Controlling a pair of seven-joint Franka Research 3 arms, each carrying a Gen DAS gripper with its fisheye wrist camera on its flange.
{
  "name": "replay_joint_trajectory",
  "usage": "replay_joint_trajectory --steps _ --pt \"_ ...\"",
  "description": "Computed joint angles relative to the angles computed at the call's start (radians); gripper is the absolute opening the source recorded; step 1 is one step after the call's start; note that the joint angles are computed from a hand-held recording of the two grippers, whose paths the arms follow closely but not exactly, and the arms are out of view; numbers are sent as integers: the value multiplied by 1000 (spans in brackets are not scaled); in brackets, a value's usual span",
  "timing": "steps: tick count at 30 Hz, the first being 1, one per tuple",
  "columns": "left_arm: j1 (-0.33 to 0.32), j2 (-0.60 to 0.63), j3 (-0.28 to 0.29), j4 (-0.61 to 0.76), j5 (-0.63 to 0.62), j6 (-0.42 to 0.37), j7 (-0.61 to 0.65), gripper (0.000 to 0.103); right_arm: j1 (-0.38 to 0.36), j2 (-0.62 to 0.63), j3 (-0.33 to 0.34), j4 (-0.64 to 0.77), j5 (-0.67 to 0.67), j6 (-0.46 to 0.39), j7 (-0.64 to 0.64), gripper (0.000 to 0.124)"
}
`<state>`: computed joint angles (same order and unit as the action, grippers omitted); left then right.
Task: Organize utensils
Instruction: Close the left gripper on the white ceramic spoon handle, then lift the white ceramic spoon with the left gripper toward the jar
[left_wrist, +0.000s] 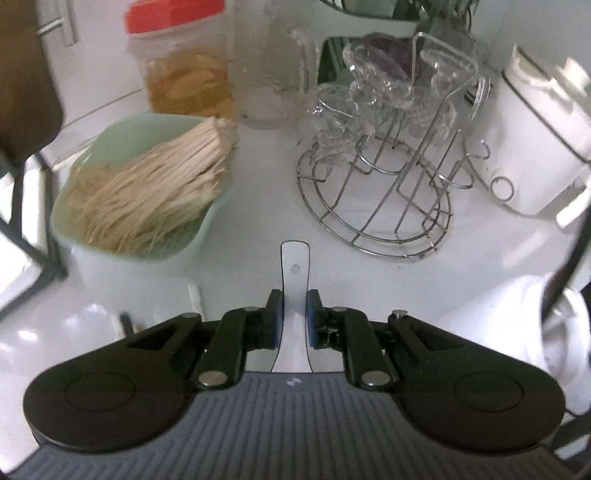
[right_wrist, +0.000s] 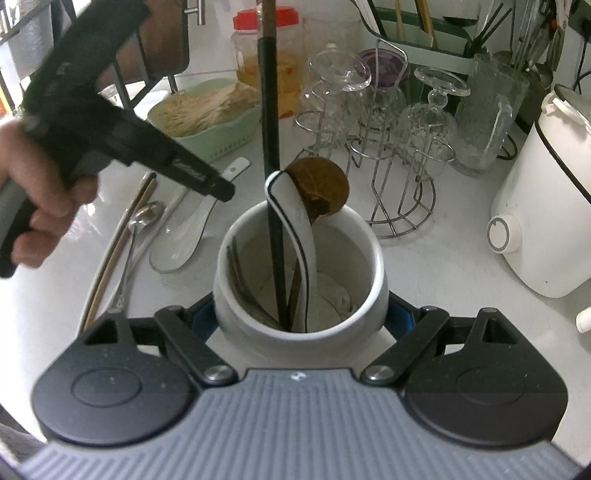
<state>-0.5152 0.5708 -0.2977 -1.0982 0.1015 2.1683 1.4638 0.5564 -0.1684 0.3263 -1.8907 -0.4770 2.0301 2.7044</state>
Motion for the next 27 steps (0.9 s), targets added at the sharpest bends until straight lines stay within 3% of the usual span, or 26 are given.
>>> replay_joint_trajectory --steps 13,20,27 --pt "75 -399 -55 -600 -84 438 -84 15 -16 -51 22 -102 -83 137 13 91" --pt "63 -536 -44 -735 -32 557 -193 15 -22 -52 36 -111 -99 163 14 91" --pt "61 -604 -37 -764 -23 572 -270 15 -12 -26 41 -91 -115 171 20 91"
